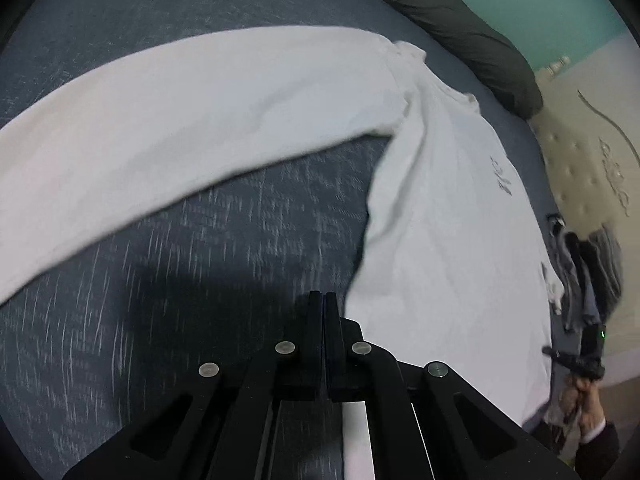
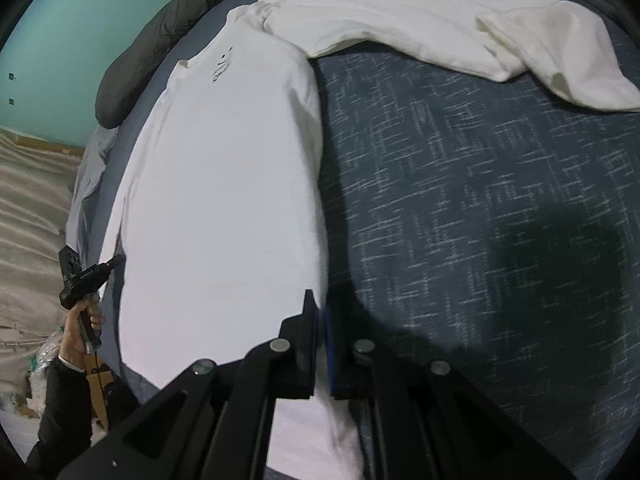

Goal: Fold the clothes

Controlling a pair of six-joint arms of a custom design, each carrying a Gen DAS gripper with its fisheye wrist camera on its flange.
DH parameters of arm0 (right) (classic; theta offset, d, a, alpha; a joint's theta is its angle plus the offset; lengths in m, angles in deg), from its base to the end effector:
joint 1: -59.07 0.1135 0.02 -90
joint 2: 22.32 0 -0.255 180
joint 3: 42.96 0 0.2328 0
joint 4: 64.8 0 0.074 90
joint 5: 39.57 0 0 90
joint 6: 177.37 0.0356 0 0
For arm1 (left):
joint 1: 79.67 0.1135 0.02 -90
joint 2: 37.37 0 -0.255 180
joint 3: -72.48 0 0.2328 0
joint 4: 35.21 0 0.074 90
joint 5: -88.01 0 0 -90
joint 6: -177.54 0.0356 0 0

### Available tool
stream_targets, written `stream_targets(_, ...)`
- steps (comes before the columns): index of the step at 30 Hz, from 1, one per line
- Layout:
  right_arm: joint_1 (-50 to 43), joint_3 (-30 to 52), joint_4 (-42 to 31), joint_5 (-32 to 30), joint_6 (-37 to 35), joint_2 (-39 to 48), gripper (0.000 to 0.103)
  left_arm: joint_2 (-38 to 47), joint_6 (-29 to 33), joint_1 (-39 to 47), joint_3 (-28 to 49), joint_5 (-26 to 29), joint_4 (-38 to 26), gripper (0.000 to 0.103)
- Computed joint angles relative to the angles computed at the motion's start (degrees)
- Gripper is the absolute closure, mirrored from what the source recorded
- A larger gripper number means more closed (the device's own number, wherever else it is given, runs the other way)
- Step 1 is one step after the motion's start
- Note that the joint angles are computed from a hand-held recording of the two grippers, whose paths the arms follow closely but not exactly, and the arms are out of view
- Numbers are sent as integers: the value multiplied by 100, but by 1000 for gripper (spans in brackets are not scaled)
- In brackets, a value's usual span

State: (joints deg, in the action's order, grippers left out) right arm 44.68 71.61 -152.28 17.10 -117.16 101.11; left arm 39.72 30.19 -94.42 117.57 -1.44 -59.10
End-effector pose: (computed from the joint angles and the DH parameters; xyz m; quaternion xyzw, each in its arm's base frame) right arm 0.3720 -0.0753 0.1873 -0.1124 0.9500 0.2852 0.0586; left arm 0.2145 -0.0568 0.1479 -0.3460 0.8912 -0.1763 0.2344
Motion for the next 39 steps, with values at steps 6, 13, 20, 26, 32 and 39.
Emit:
stream_targets(6, -128, 178, -413, -104, 40, 32, 66, -851, -330, -659, -283, 314, -642, 83)
stream_targets(13, -158, 10, -910, 172, -326, -201, 64, -206, -683, -1357, 28, 547, -595, 74)
stream_targets(20, -224, -306, -897, 506, -517, -339, 65, -446, -1315, -1995, -251, 315, -477, 74)
stream_targets(26, -730, -290, -994, 555, -940, -262, 78, -754, -1718, -2513, -336, -35, -691, 76)
stream_targets(32, -859, -346, -944, 609, -1075, -322, 96, -658, -1777, -2748, -165, -220, -960, 100)
stream_targets(39, -776, 284, -1338, 437, -1031, -255, 100, -721, -1682, -2823, 298, -394, -1555, 101)
